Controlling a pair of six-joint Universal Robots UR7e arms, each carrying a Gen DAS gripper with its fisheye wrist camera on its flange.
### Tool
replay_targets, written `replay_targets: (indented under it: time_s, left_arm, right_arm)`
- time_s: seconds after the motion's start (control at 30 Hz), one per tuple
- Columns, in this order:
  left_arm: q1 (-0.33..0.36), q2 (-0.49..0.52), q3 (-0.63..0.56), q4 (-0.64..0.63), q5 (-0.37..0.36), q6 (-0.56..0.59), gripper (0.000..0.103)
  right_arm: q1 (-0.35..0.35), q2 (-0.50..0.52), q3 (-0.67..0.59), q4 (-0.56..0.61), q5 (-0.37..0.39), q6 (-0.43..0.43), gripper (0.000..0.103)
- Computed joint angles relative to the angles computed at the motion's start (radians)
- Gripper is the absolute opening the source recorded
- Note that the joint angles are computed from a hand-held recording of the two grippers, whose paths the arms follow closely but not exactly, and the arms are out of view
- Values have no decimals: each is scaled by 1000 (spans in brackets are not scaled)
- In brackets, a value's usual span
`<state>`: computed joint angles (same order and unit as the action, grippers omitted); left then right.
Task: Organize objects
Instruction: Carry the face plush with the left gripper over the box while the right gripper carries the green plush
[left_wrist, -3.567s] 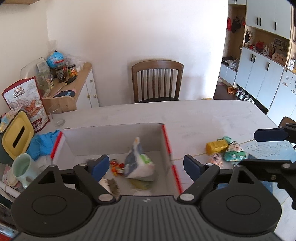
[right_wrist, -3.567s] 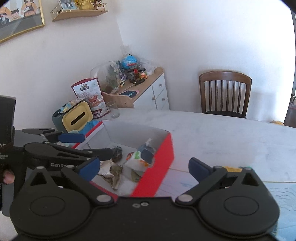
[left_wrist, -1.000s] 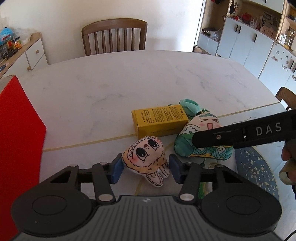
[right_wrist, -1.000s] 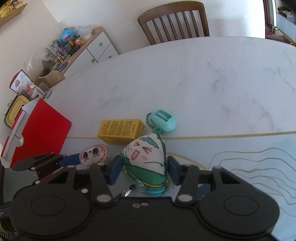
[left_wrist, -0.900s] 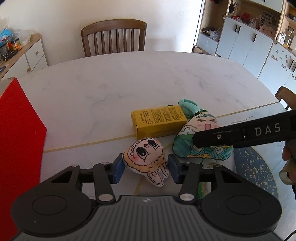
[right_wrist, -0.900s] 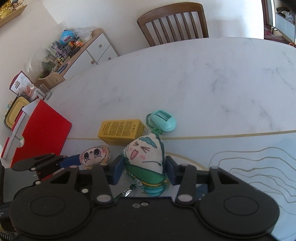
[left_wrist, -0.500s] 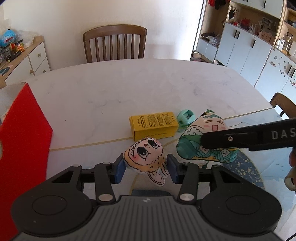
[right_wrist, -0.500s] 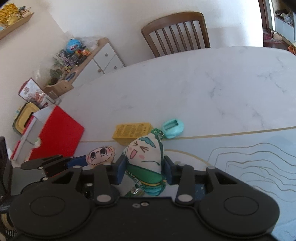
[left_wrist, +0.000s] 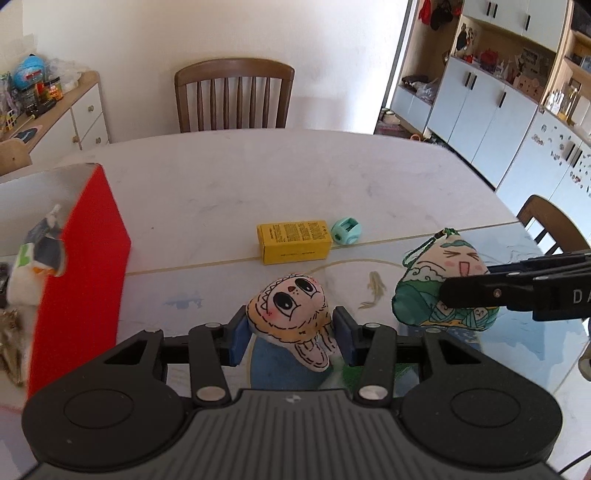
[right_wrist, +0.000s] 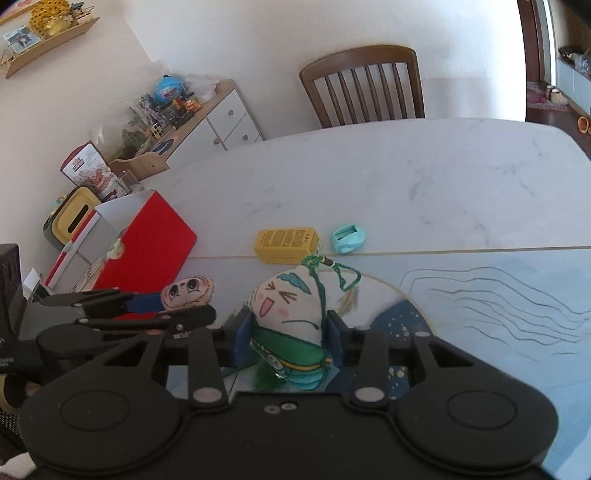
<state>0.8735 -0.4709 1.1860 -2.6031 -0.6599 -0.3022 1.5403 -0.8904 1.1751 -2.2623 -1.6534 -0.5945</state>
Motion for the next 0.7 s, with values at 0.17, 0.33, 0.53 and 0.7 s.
replay_targets:
  time_s: [0.17,0.33,0.53,0.7]
  left_arm:
    - [-31,-42,50,7,12,-40,47]
    - [-57,-89,108,-1,17,-56,47]
    - [-77,-159,185,-12,17,-74,47]
    - [-83,-229,261,-51,15,-59,47]
  right_arm:
    - [6,-50,50,-13,15,-10,41]
    - [23,-81,78,1,25,-16,41]
    - [60,-110,110,-13,37,-31,41]
    - [98,-114,136,-54,26,-31,41]
